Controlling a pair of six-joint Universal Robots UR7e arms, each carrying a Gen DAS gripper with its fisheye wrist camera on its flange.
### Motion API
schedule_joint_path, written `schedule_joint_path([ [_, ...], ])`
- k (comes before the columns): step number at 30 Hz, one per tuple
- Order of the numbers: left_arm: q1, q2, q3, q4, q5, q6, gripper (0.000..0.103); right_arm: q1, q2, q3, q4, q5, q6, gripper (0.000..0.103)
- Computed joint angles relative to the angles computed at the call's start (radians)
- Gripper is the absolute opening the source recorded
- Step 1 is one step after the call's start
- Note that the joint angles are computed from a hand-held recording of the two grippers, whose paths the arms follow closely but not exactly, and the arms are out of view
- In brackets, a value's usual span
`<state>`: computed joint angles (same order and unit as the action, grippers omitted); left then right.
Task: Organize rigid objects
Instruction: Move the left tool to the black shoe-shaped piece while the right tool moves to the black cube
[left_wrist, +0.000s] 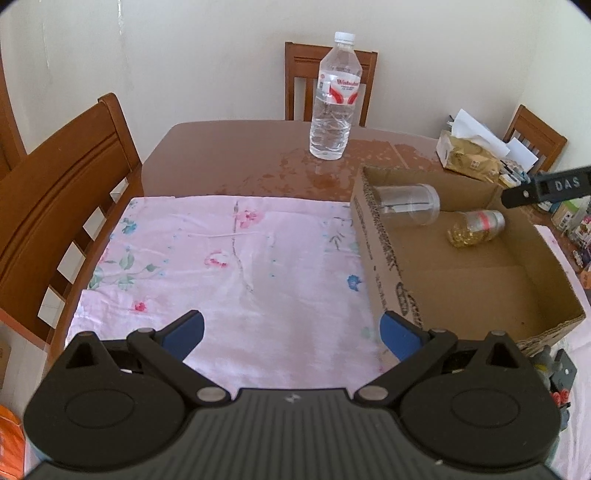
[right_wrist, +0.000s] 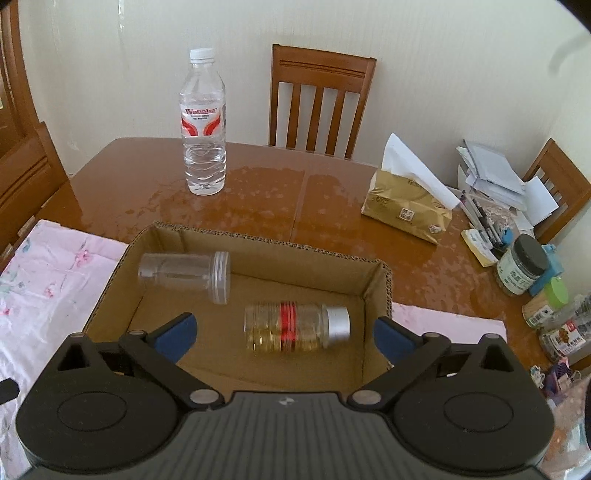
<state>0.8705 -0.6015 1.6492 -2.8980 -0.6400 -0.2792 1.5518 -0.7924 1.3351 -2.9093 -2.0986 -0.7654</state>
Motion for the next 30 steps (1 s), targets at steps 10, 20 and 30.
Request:
schedule_joint_path([
  [10, -0.074, -0.002, 0.024, 0.203, 0.112, -0.264, 0.101, -0.038, -0.17, 0.224, -0.056, 0.138, -0.067, 0.103],
  [20, -0.151, 0.004, 0.025, 0.479, 0.127, -0.578, 0.101, -0.136, -0.325, 0.42, -0.089, 0.193, -0.14, 0.103],
  [30, -0.204, -0.004, 0.044, 0.709, 0.109, -0.842, 0.101, -0.209, -0.381, 0.511, -0.01, 0.164, -0.097, 0.103],
])
